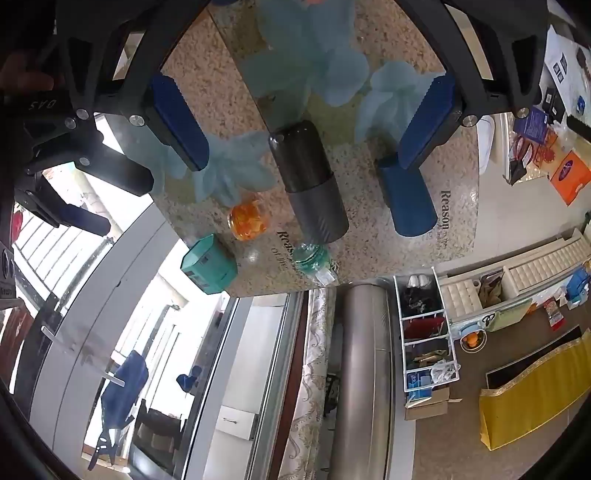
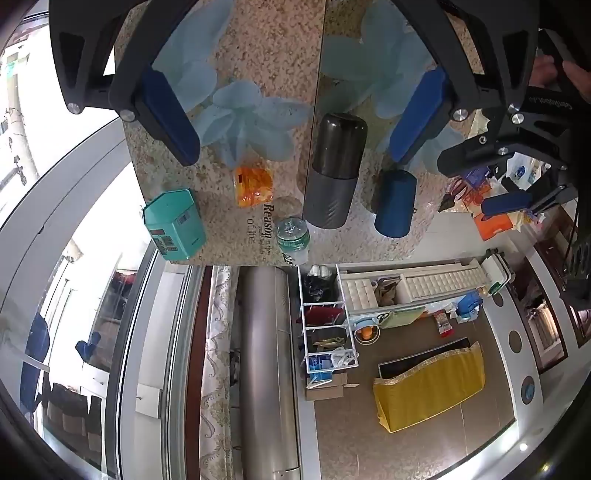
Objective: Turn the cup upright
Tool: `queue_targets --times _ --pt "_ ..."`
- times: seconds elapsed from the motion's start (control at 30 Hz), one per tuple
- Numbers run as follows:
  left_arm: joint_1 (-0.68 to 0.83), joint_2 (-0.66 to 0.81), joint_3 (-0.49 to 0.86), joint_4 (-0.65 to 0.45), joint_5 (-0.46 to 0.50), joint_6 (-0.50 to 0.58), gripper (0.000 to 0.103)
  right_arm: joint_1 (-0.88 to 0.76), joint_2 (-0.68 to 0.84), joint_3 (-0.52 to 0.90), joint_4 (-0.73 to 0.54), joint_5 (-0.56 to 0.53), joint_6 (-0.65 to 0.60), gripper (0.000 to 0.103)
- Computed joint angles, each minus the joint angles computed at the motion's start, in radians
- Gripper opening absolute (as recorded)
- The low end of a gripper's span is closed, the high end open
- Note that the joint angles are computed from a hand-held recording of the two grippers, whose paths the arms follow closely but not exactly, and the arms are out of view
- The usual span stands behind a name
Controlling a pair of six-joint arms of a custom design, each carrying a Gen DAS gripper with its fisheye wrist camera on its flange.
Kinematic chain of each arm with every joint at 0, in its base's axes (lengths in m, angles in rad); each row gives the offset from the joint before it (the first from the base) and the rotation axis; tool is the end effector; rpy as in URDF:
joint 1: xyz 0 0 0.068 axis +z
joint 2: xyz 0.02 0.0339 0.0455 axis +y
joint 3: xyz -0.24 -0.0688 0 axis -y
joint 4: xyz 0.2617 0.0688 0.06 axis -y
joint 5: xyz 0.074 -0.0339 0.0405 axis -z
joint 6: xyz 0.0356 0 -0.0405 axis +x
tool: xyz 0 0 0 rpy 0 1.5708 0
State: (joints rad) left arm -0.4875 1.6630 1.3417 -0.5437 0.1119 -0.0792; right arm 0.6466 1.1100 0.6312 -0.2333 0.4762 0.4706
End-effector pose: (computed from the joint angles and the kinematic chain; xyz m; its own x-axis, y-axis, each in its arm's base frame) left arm 0.3341 -0.1817 0.2435 -0.7122 0.2886 -0.6399 0.4746 0.8696 -0.1360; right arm 0.2119 0.1395 0.1921 -0.5820 0.0655 -0.8105 0.0061 0.9971 0.0763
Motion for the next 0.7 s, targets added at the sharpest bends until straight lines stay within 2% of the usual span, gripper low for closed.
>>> queue_targets --times 0.07,0.13,0.27,0.3,0.43,0.7 --pt "-0.003 0.022 0.038 -0.044 -0.01 0.0 0.103 -0.004 -0.009 -0.011 0.015 0.0 -0.003 0.103" --pt "-0.006 0.004 0.008 -0.011 -0.018 0.004 0.103 -0.003 -0.009 -0.009 0.01 -0.001 -0.002 0.103" --pt "-0.011 -0.002 -0.002 -0.004 -0.01 -0.012 0.103 0.011 -0.015 -0.004 -0.008 0.016 0.004 0.103" --pt "-0.003 -0.031 -0.024 -0.013 -0.006 -0.011 0.103 -0.026 -0.021 -0.004 -0.004 -0.026 -0.01 0.103" --pt "-0.011 -0.055 -0.041 -0.019 -0.015 -0.021 0.103 -0.017 -0.024 0.01 -0.017 -0.023 0.001 0.103" --pt "-0.017 -0.023 -0.007 -0.025 -0.028 -0.018 0.103 0.003 -0.049 -0.011 -0.015 0.0 0.014 0.103"
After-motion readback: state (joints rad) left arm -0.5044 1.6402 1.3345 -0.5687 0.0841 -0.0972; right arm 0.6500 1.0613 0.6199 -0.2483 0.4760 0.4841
